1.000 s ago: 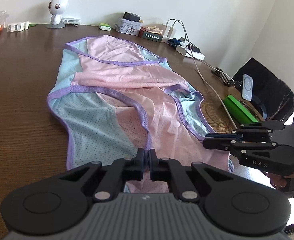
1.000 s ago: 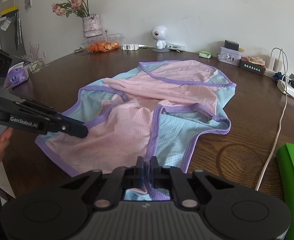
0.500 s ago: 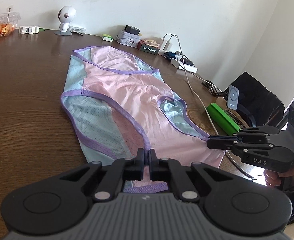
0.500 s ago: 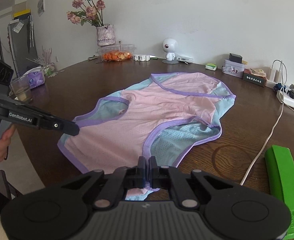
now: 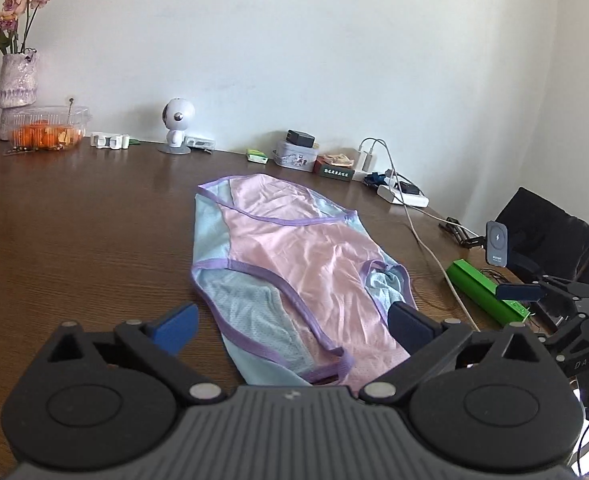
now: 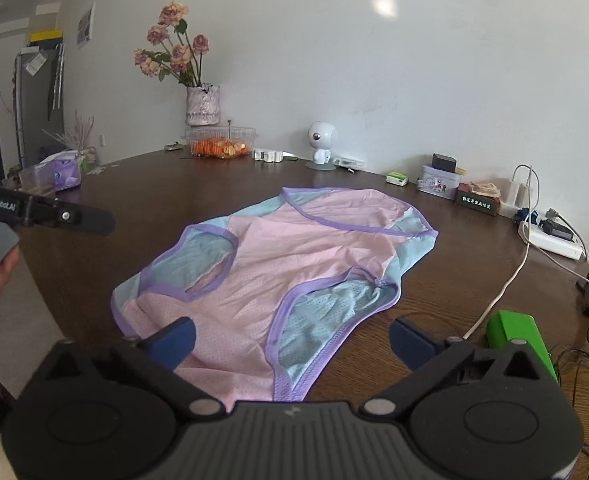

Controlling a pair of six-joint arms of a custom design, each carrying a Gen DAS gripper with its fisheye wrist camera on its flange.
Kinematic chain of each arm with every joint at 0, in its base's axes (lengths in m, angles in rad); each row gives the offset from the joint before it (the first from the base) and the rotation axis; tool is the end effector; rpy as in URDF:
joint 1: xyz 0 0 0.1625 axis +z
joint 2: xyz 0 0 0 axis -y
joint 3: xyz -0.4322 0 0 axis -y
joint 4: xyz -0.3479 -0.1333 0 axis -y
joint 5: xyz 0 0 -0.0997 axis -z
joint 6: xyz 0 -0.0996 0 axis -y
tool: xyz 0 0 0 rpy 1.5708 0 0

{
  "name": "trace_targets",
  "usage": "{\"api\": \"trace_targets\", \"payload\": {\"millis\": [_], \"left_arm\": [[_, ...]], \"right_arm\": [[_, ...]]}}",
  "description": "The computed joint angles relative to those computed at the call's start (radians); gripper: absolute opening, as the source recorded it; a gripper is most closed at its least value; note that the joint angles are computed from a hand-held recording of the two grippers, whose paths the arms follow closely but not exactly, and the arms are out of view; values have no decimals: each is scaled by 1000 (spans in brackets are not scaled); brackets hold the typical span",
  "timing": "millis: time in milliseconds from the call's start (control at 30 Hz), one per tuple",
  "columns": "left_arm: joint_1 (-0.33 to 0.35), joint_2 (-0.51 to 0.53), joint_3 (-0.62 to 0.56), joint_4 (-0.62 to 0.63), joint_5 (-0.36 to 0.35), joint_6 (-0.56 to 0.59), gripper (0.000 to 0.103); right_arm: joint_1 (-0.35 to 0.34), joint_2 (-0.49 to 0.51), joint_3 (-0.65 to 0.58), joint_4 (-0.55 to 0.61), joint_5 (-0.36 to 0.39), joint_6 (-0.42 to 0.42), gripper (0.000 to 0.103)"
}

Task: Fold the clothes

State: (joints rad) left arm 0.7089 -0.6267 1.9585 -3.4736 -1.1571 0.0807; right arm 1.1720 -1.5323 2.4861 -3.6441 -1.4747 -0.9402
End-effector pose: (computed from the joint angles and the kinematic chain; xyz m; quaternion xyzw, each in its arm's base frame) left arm -0.3165 -0.4998 0.0551 0.3748 0.8630 -0.3299 0.0773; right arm -0.0045 -0.3786 0.3571 0.2509 -0.8088 0.4411 0.2972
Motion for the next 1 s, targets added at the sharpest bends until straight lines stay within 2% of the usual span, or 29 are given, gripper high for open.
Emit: {"api": "trace_targets", "payload": {"millis": [133,267,333,400,467,500,567,667,700,733,800,833,867,933,967,1000], "left_arm": [[3,-2,-22,78,45,-46,103],[16,-17,-21,152,21,-51,103],[18,-28,-6,171,-20,-2,103],[14,-31,20,143,-68,75,102],[10,-29,41,116,-125,151,97],[10,-25,45,115,-158,183,94],[13,-6,36,122,-193,215,88],[7,36,3,131,-147,205,83],[9,49,-13,129,-132,195,81],[16,54,-29,139,-133,183,75],[34,59,-65,184,-171,173,63],[41,61,-83,217,-188,176,50],[45,62,-101,256,-196,180,28],[54,62,-138,356,-209,171,7],[56,65,-145,369,-208,163,6],[59,67,-147,373,-206,153,6]], "right_arm": [[-10,32,-12,-38,-7,14,103],[-17,37,-17,-18,-18,-4,103],[-21,-1,-21,88,-21,-18,103],[-26,-54,-35,253,-5,-14,103],[-41,-82,-27,312,42,-22,102],[-49,-94,-20,326,69,-37,100],[-43,-99,-16,351,75,-53,95],[-31,-103,-13,389,77,-75,84],[-23,-93,-13,381,55,-81,79],[-18,-83,-12,367,36,-78,74],[-14,-68,-12,343,10,-65,72],[-15,-63,-14,333,5,-53,69],[-16,-58,-16,323,-1,-41,68],[-7,-37,-23,282,-31,-11,59],[-4,-29,-28,268,-49,5,56],[0,-20,-35,257,-69,21,47]]}}
